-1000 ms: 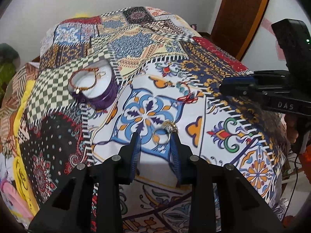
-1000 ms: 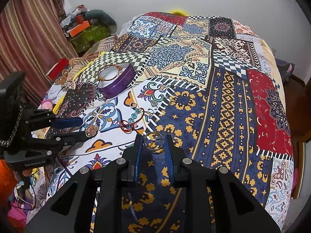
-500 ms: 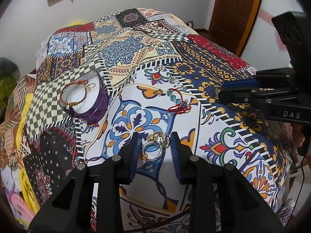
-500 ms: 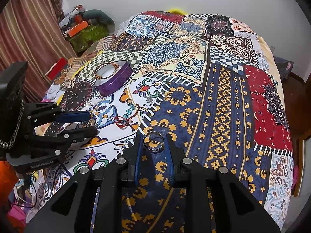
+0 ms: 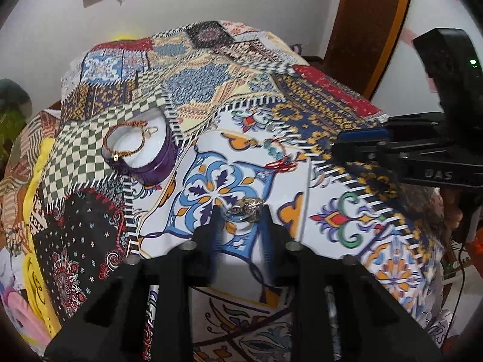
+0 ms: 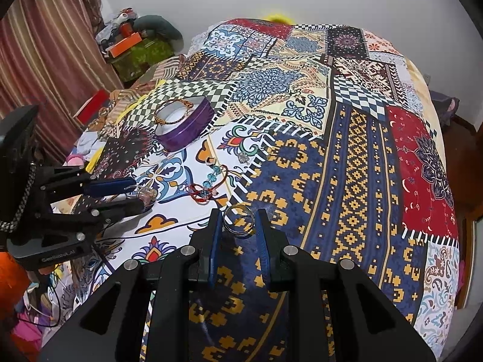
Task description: Organize jewelry
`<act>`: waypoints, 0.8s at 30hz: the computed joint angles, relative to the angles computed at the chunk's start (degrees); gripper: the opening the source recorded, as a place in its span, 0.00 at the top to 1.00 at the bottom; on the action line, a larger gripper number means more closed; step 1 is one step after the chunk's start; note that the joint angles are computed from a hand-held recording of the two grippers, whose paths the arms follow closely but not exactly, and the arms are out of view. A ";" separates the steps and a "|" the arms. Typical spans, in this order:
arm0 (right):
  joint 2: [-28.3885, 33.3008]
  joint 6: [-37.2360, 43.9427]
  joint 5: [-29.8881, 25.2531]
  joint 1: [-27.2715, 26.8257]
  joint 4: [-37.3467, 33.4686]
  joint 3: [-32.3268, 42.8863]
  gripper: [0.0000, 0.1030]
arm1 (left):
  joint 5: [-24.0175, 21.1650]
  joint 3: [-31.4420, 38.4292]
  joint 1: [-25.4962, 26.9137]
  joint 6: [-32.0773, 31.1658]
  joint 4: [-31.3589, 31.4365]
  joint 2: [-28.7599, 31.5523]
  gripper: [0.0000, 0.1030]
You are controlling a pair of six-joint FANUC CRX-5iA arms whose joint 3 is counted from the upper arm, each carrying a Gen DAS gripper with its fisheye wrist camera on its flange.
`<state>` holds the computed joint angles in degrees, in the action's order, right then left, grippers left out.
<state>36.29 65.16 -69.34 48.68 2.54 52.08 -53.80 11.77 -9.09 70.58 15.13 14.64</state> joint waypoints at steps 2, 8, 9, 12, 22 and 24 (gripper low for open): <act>0.19 0.02 -0.14 0.06 0.17 0.34 0.81 | 0.50 -0.37 -0.28 -0.75 0.30 -0.64 0.79; 0.22 -0.01 -0.25 0.28 0.48 0.52 0.81 | 1.02 -0.62 -0.92 -1.27 -0.81 -1.53 0.79; 0.20 0.02 -0.26 0.33 0.56 0.50 0.81 | 0.38 -0.32 -0.84 -1.00 -0.87 -1.31 0.79; 0.30 0.18 -0.51 0.36 0.49 0.65 0.81 | -1.27 0.02 -0.47 -0.81 -0.69 -0.84 0.78; -0.03 0.03 -0.23 0.42 0.51 -0.09 0.81 | 0.59 -2.47 0.42 -0.28 0.01 -2.89 0.60; 0.01 -0.01 -0.20 0.43 0.47 -0.09 0.81 | 0.83 -1.96 0.86 0.16 0.88 -2.24 0.60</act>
<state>36.30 65.14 -69.54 49.10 3.01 51.99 -52.96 9.81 -8.22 70.74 16.01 12.41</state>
